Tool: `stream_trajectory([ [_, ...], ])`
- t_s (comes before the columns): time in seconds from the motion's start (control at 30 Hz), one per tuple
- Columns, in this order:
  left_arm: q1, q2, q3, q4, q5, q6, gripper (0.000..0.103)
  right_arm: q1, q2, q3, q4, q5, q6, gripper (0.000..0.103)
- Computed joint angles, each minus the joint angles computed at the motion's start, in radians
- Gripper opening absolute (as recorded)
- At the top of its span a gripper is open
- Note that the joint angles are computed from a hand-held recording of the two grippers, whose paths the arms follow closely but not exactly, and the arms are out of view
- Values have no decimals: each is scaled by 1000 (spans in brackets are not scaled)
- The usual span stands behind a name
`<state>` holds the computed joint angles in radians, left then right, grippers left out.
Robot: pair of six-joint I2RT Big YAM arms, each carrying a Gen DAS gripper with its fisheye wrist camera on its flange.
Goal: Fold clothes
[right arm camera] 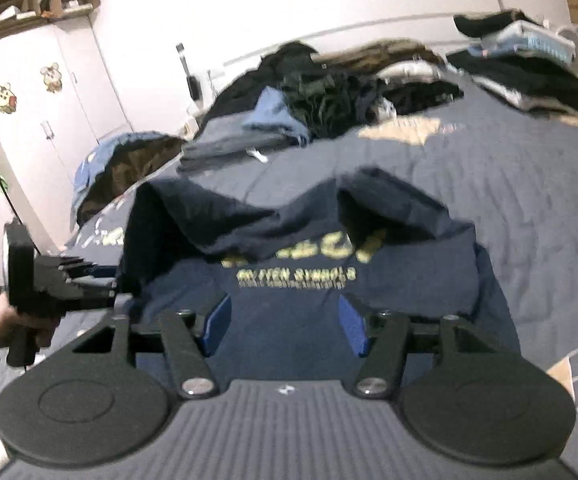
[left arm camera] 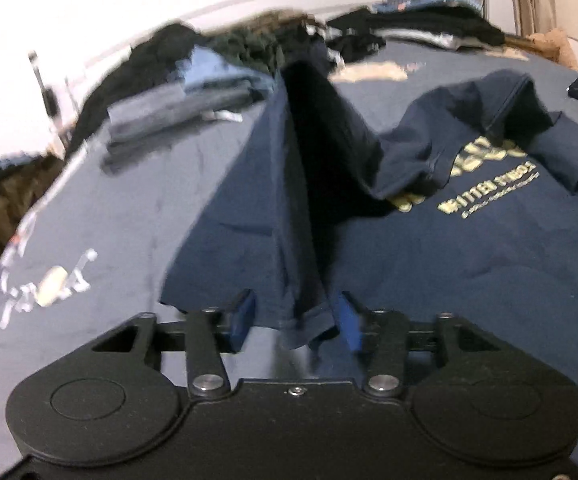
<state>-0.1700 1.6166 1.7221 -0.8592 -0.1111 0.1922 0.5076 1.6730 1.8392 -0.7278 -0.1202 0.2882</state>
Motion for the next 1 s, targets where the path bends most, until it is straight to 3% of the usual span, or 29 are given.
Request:
stream_trajectory([
  [0.03, 8, 10, 19, -18, 5, -1, 7, -2, -1, -4, 0, -1, -4, 59],
  [0.2, 76, -4, 85, -61, 17, -20, 5, -22, -9, -28, 34, 1, 46, 59],
  [0.33, 142, 0, 150, -120, -76, -23, 6, -26, -10, -35, 40, 8, 52, 59],
  [0.37, 152, 10, 170, -147, -93, -28, 8, -26, -9, -35, 40, 10, 52, 59],
  [0.43, 156, 11, 182, -173, -132, -8, 30, -26, -7, -33, 41, 11, 54, 59],
  [0.47, 148, -9, 156, -146, -149, 16, 47, -28, -7, -33, 41, 7, 54, 59],
  [0.5, 140, -31, 127, -113, -164, 42, 49, -29, -7, -33, 39, 5, 49, 59],
  [0.67, 35, -122, 23, -9, -86, 183, 49, -35, -5, -33, 38, 10, 41, 59],
  [0.77, -43, -126, 8, 41, 0, 226, 49, -37, -5, -33, 36, 17, 44, 59],
  [0.87, -112, -62, 49, 33, 66, 282, 49, -39, -5, -34, 35, 18, 42, 59],
  [0.93, -151, -6, 69, 62, 50, 342, 37, -40, -5, -36, 34, 18, 37, 59],
  [1.0, -174, 51, 103, 71, 25, 410, 33, -42, -4, -37, 31, 19, 28, 59],
])
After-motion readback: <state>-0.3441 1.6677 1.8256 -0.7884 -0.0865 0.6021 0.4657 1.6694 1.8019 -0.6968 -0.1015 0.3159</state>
